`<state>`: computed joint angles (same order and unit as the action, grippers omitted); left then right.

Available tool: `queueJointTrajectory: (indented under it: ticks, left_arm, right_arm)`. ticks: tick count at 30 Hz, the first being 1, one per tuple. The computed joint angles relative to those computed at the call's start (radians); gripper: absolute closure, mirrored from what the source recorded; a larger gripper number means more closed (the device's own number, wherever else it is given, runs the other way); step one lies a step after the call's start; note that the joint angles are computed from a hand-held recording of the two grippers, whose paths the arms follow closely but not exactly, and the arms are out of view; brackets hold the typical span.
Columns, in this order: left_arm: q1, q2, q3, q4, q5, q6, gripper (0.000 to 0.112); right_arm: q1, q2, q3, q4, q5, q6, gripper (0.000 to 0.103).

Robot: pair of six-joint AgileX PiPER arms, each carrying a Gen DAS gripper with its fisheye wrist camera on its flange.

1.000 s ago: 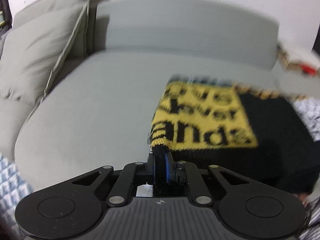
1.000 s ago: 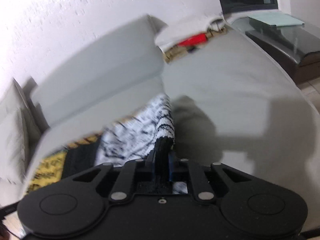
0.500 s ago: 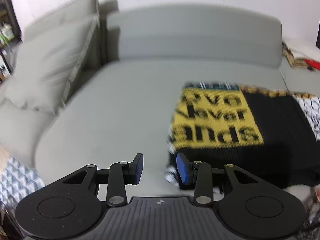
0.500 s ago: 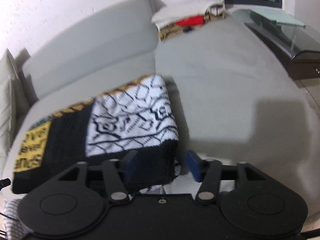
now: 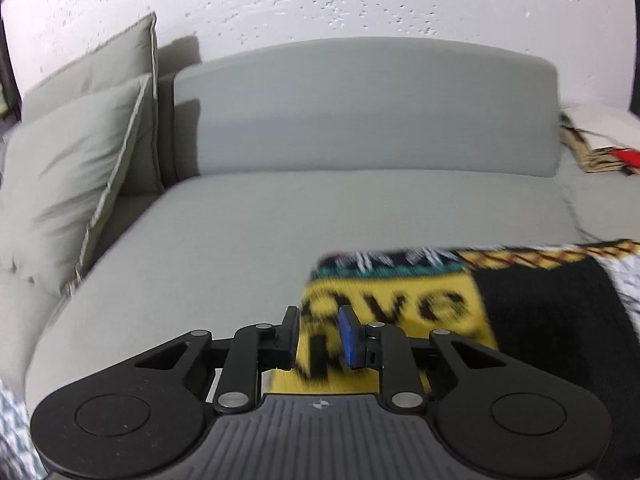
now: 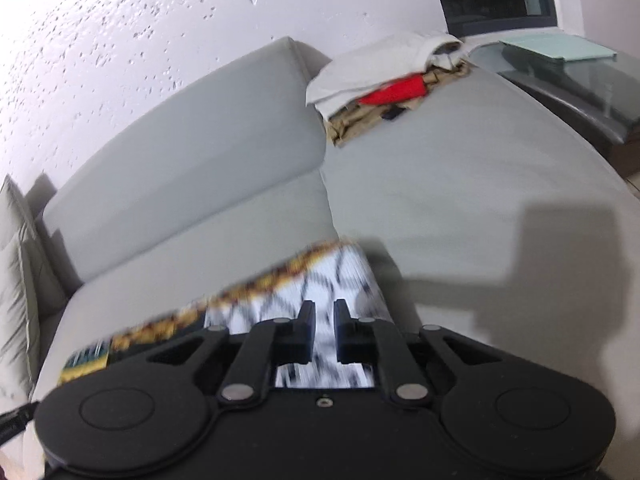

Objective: Fold clothes
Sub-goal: 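Release the hem and smooth the folded sweater with both grippers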

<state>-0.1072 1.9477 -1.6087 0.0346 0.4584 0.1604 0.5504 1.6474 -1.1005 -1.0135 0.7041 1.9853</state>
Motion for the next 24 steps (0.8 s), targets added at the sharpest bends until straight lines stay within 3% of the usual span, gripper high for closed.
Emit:
queueJointTrajectory:
  ticks: [4,6,8,10,13,15,18,21,24]
  left_arm:
    - [-0.015,0.157,-0.167,0.191,0.07,-0.166,0.097]
    - [-0.022,0.258,-0.261,0.297,0.159,-0.235,0.112]
    - [0.006,0.356,-0.372,0.245,0.259,-0.209,0.112]
    - [0.023,0.367,-0.408,0.189,0.283,-0.183,0.112]
    - [0.002,0.329,-0.337,0.27,0.229,-0.186,0.112]
    - [0.015,0.29,-0.311,0.233,0.221,-0.165,0.111]
    - [0.038,0.172,-0.179,0.167,0.132,-0.138,0.107]
    - [0.047,0.067,-0.073,-0.029,0.07,0.018,0.107]
    - [0.036,0.018,-0.009,-0.22,0.095,0.195,0.1]
  right_arm:
    - [-0.096,0.139,-0.091,-0.008,-0.066,-0.043,0.093]
    - [-0.126,0.229,-0.159,0.1,-0.047,-0.211,0.099]
    - [-0.15,0.315,-0.213,0.18,-0.033,-0.343,0.103]
    - [-0.146,0.342,-0.209,0.159,-0.041,-0.315,0.103]
    - [-0.125,0.343,-0.241,0.173,0.009,-0.365,0.103]
    - [-0.119,0.292,-0.216,0.178,0.005,-0.359,0.101]
    - [-0.079,0.17,-0.146,0.134,0.001,-0.285,0.096]
    - [-0.016,0.093,-0.126,0.123,-0.01,-0.295,0.095]
    - [0.029,0.11,-0.171,0.215,-0.037,-0.419,0.095]
